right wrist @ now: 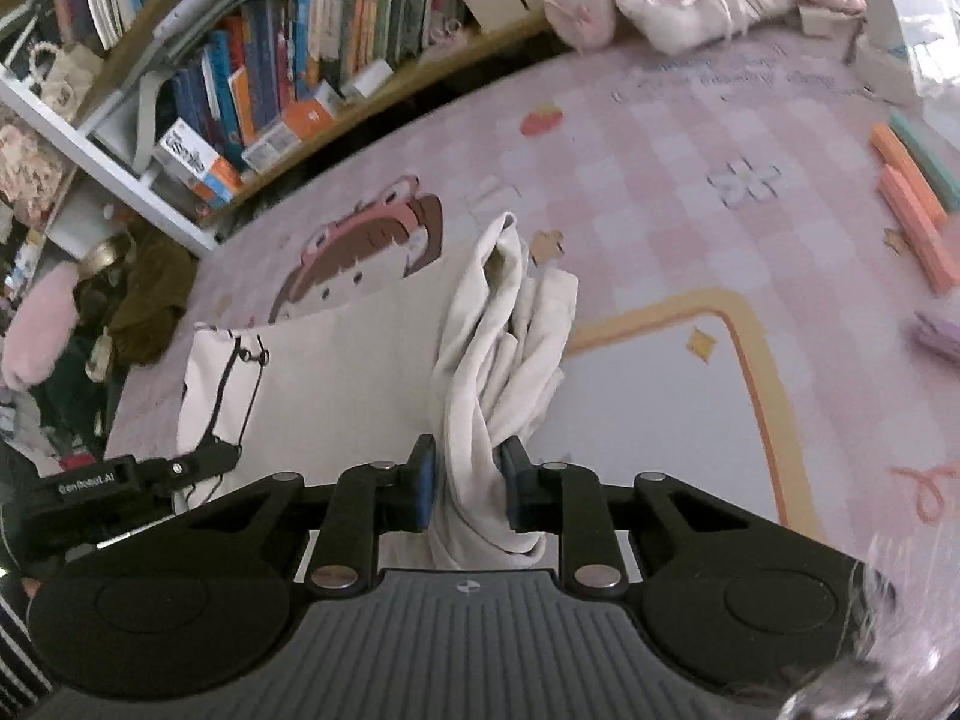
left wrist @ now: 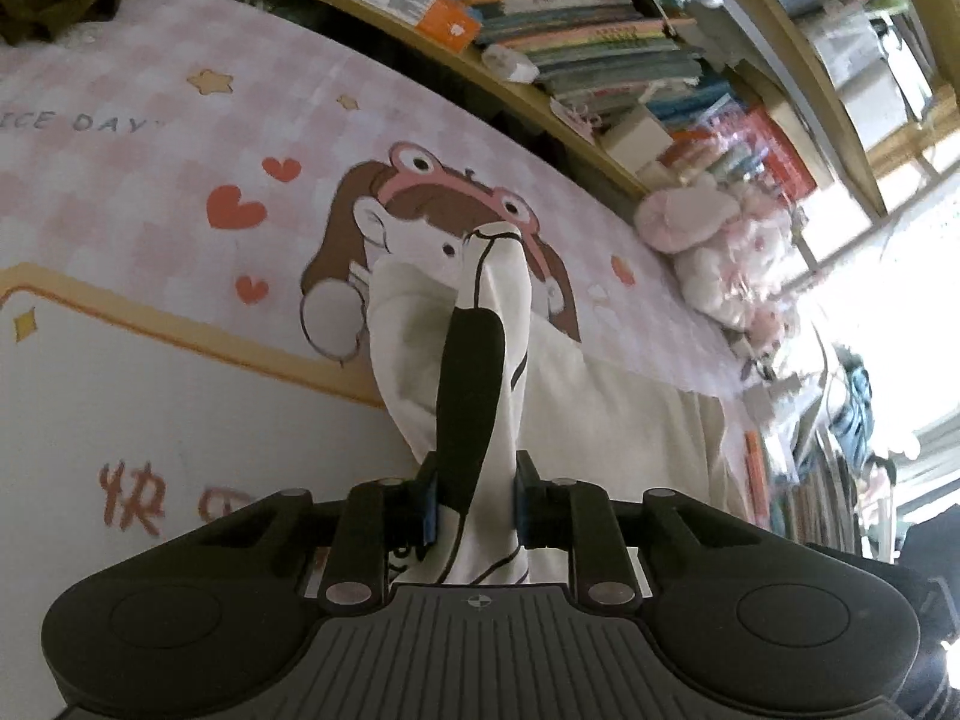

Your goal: Fold clothes

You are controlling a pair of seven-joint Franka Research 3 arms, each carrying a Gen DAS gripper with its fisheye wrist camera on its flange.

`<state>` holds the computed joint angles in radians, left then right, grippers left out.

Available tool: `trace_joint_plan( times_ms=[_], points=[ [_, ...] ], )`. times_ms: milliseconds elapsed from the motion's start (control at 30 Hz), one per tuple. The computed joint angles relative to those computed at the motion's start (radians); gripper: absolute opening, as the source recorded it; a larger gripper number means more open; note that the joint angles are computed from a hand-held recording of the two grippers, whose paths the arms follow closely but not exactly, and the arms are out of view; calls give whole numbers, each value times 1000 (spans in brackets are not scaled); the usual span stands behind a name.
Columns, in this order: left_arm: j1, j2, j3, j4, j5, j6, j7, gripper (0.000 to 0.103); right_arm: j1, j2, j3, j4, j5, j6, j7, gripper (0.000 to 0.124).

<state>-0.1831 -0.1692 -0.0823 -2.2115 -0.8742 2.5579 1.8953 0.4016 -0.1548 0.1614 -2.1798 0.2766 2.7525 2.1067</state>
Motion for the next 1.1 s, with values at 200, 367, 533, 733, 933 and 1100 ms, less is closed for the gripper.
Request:
trace_joint_plan(
  times_ms=[200, 367, 533, 733, 933, 1100],
  points=[
    [-3, -22, 2, -43, 15, 10, -38, 31, 25, -26, -33, -39, 151, -10, -74, 32],
    [-2, -3, -1, -36, 43, 20, -56, 50, 17, -21, -37, -65, 236, 12, -38, 44],
    [-6, -1, 11, -48, -38, 26, -19, 56, 17, -9, -39, -68, 274, 36, -52, 51],
    [-2, 11, -2, -40, -69, 39, -26, 47, 12, 16, -26, -44, 227, 48, -68, 42],
    [-30, -40, -38, -66, 105, 120, -62, 24, -11, -8, 21, -48, -26, 114, -62, 20],
    [-52, -32, 5, -57, 103, 73, -103, 29, -7, -13, 12, -54, -38, 97, -71, 20]
  ],
)
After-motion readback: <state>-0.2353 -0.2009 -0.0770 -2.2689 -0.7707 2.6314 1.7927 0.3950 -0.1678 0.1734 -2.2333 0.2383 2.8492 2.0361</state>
